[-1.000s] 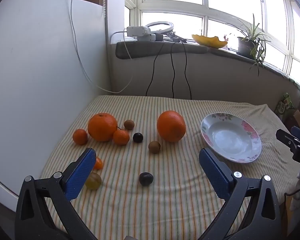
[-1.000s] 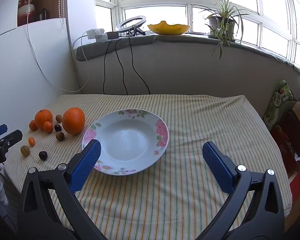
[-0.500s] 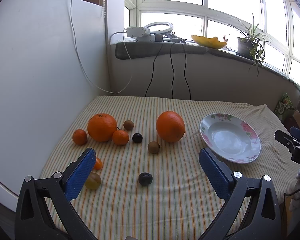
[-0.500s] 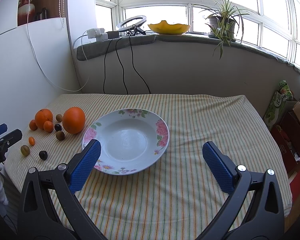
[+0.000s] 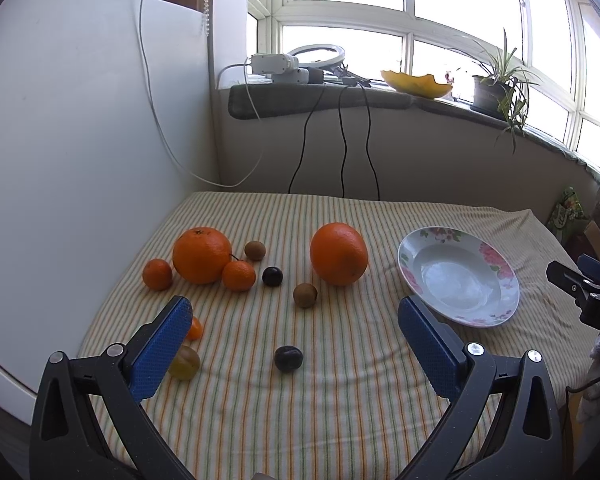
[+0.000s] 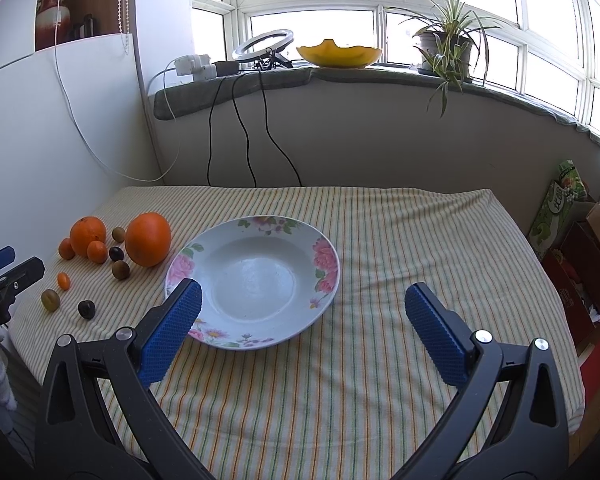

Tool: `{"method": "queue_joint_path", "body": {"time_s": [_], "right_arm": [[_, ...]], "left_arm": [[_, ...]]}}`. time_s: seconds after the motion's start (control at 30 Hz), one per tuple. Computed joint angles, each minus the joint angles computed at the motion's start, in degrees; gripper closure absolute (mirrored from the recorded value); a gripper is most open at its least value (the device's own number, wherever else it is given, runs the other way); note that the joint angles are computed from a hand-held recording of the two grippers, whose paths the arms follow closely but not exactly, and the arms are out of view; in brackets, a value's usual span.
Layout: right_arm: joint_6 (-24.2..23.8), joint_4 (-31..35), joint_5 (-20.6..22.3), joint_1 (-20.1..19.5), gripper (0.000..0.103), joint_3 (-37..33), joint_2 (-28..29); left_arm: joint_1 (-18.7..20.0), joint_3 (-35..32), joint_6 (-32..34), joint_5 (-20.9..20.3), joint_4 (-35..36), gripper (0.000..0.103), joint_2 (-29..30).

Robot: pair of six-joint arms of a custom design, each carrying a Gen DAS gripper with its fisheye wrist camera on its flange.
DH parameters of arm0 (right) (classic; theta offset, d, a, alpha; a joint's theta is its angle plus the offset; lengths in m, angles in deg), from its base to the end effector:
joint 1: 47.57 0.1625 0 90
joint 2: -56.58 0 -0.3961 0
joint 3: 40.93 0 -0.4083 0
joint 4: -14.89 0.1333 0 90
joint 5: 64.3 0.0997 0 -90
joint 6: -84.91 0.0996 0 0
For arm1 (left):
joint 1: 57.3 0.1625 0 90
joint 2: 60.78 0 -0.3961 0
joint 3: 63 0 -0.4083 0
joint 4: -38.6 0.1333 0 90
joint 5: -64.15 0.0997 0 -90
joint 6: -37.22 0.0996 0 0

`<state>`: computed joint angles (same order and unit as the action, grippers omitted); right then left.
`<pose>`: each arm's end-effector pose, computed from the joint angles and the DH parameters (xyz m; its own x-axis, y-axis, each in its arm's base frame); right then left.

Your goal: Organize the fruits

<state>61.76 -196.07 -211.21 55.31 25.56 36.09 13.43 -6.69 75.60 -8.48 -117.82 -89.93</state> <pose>0.2120 -0.7035 0.0896 -0.6325 0.5139 0.5796 -0.3333 0.4948 -0.8025 -0.1255 -0.8529 0.1586 -0.5965 0.5609 -0.5741 0.7984 0.4881 -0.3526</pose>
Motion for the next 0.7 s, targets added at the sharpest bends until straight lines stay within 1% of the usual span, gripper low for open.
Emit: {"method": "queue_joint_path", "body": {"time_s": [0.7], "right_arm": [[0.3, 0.7, 0.0, 0.0, 0.000, -0.4, 0.2]], "left_arm": [[0.0, 0.2, 0.0, -0.1, -0.3, 0.001, 0.0]]}}
